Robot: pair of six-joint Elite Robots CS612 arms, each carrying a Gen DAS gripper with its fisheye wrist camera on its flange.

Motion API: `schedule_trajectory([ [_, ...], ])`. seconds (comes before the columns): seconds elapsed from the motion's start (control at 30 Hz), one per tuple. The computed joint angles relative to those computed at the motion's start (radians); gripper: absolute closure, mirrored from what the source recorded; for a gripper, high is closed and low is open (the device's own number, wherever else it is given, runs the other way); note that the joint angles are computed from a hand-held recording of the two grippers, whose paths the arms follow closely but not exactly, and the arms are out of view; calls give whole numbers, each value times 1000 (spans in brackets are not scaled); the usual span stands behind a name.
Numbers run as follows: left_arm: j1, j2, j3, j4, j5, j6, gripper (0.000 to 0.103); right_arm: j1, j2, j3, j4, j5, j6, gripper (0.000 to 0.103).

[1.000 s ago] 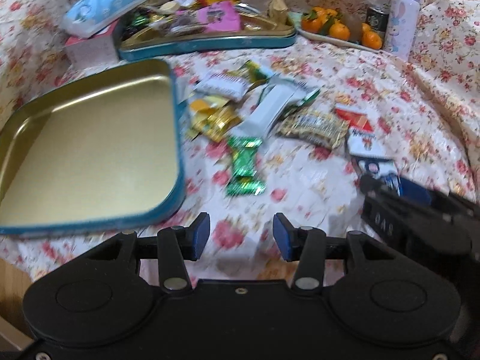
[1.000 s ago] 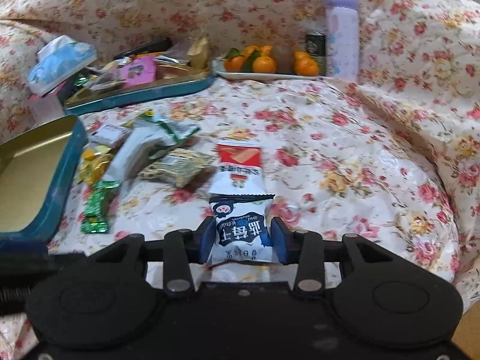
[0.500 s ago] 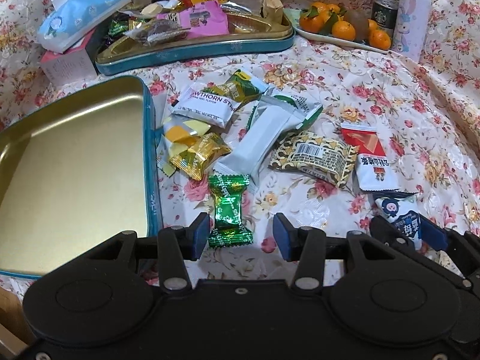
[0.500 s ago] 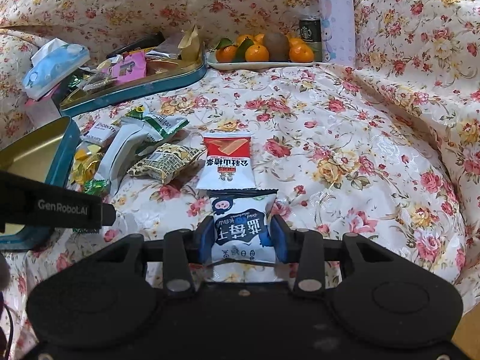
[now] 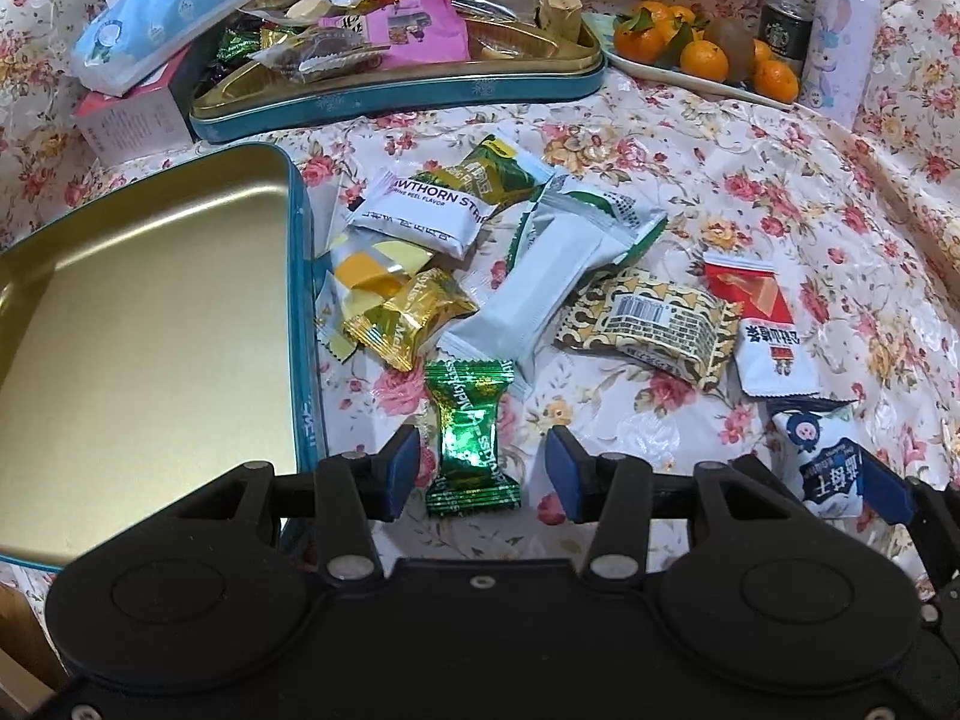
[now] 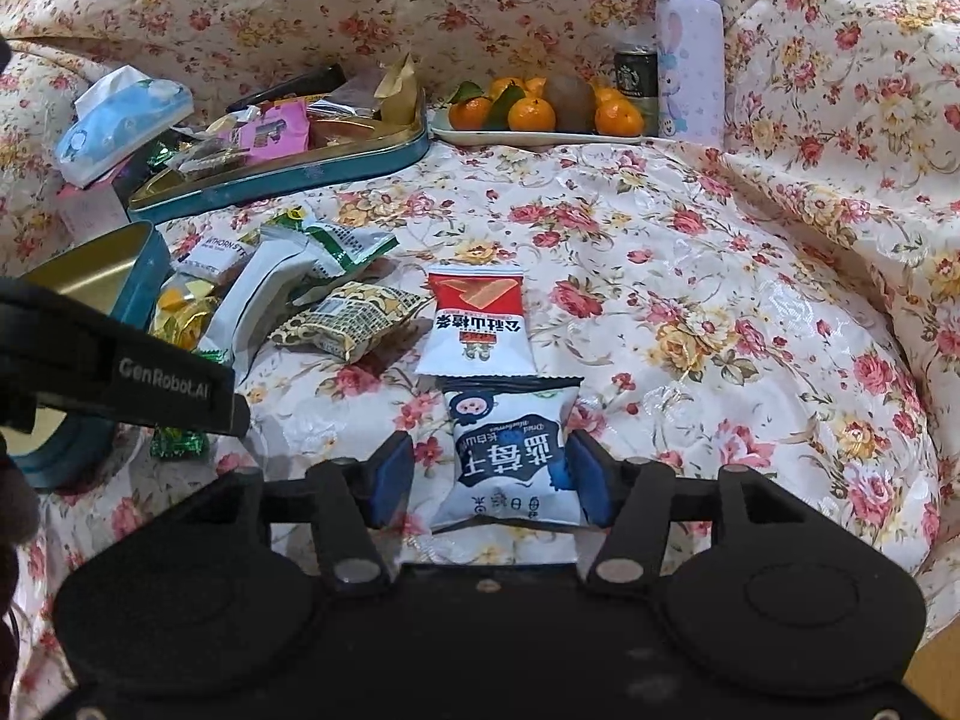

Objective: Organize snacks
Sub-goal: 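Close the left tool on the green candy while the right tool lifts the blue bag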

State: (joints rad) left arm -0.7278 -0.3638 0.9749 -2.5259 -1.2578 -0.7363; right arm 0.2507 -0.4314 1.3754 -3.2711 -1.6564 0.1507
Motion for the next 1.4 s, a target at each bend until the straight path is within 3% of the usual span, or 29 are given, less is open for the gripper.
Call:
schedule_trajectory([
  [0.23, 0, 2, -2, -5, -4, 11, 53, -7, -3, 3, 0, 28, 3, 42],
  [0.4, 1, 0, 6, -24, -12, 8, 66, -6, -4, 4, 5, 24, 7, 42],
  [0.47, 1, -4, 10, -25, -15, 3, 78, -7, -7, 5, 14, 23, 17, 47],
  [0.57, 2, -9, 16, -18, -28, 4, 78, -6, -12, 4, 31, 0, 35, 60],
  [0.67, -1, -16, 26, -14, -37, 7, 79, -13, -18, 8, 43, 19, 62, 63],
  [0.9, -16, -60, 98, -17, -41, -9, 79, -21, -57, 62, 27, 76, 85, 64],
  [1.2, -46, -130, 220, -32, -3, -37, 79, -25, -124, 177, 22, 215, 87, 64],
  [1.4, -61, -171, 301, -57, 9, -72, 79, -13, -153, 238, -6, 231, 53, 64],
])
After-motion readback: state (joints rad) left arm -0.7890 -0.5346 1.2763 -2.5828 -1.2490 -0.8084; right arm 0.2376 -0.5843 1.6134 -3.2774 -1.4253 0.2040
